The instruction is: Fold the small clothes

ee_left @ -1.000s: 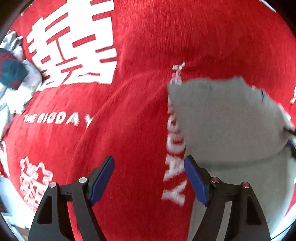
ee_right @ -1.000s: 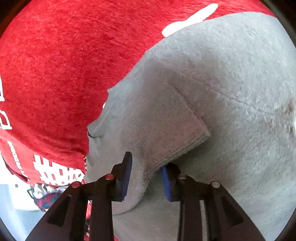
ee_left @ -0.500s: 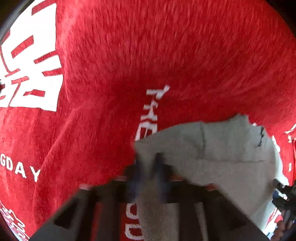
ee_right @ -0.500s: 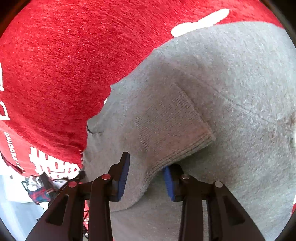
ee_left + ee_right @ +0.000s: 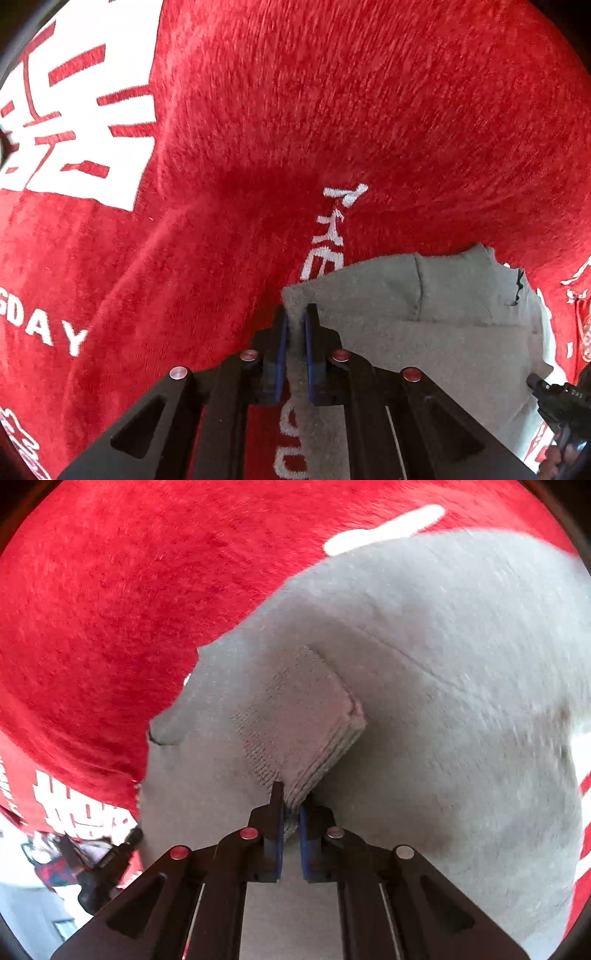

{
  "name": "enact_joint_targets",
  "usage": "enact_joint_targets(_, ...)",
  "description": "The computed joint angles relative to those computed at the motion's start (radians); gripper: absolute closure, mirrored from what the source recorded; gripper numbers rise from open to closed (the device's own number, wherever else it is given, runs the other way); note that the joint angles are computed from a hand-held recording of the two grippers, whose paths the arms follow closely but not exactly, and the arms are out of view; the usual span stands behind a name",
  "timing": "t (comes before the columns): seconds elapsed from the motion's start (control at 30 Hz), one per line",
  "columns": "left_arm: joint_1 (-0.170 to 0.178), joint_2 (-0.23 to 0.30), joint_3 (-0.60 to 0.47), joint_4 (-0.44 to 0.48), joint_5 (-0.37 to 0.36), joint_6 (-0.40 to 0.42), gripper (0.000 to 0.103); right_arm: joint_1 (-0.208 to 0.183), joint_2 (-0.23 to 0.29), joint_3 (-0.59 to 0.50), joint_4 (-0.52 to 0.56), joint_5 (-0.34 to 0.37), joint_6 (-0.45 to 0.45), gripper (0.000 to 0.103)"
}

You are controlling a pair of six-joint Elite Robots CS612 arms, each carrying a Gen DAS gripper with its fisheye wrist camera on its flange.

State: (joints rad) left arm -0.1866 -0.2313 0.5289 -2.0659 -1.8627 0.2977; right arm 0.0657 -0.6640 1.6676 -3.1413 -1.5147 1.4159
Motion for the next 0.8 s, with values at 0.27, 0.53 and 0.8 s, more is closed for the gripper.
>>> enact_joint_targets(0.27,-0.014,-0.127,0.206,-0.155,0.115,0.079,0.094,0.010,-0.079,0.004,0.301,-0.087,-0.058,0.095)
enact_joint_targets(0.53,-0.030,-0.281,0.481,-0.251,0.115,0.164,0.094,-0.003,-0.131,0.089,0.263,-0.049,-0.067,0.090)
enact_joint_targets(0.8,-0.083,-0.370,0.644,-0.283,0.143,0.181,0.059,-0.002,-0.153,0.148,0.176,0.000,-0.061,0.059)
